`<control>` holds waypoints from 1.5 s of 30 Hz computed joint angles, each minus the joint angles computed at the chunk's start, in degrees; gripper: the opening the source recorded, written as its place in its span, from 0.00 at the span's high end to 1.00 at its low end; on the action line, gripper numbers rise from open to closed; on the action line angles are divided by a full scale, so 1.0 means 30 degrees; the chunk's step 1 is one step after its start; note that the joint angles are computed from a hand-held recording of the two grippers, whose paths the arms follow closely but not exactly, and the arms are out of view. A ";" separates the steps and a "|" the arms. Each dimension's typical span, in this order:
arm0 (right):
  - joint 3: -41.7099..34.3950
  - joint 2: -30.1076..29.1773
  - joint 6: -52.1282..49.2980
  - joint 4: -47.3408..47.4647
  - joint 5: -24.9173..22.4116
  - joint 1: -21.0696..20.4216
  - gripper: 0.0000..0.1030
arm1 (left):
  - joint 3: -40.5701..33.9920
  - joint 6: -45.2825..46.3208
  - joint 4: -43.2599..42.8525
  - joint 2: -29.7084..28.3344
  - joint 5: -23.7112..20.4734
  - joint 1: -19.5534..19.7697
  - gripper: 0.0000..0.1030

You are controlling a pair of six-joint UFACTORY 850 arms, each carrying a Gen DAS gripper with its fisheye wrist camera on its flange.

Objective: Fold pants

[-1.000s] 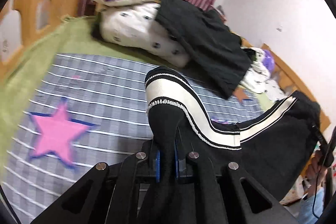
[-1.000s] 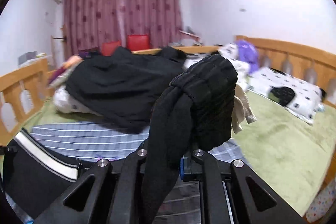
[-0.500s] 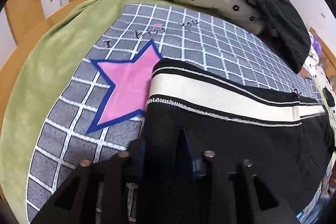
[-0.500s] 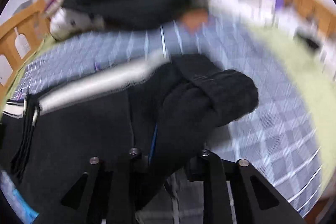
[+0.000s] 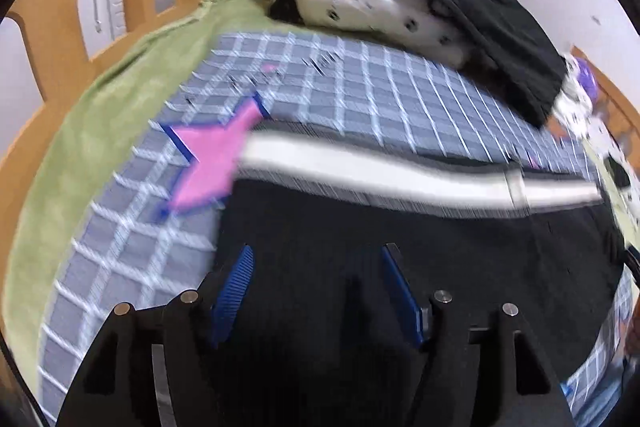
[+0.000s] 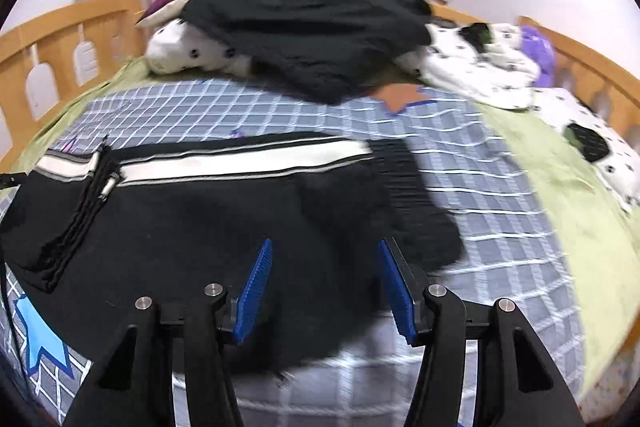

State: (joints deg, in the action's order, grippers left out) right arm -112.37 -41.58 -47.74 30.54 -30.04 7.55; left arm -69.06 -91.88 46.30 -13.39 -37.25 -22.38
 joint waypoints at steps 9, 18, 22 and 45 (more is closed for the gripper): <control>0.1115 0.0199 0.1565 -0.1372 -0.0801 0.0188 0.48 | -0.1331 -0.1606 0.1011 -0.1238 -0.0476 -0.2826 0.34; 0.1863 0.0902 0.0479 0.1019 -0.1276 -0.0067 0.48 | -0.4200 -0.2009 0.2092 -0.4085 -0.0464 -0.4519 0.35; 0.2663 0.1383 -0.2276 0.3761 -0.1908 -0.0074 0.48 | -0.2695 -0.3172 0.2475 -0.2717 0.0643 -0.4831 0.35; 0.6303 0.3211 -0.3238 0.3545 -0.0806 0.0255 0.41 | 0.7780 -1.9971 1.0079 0.5348 0.2054 -0.2905 0.29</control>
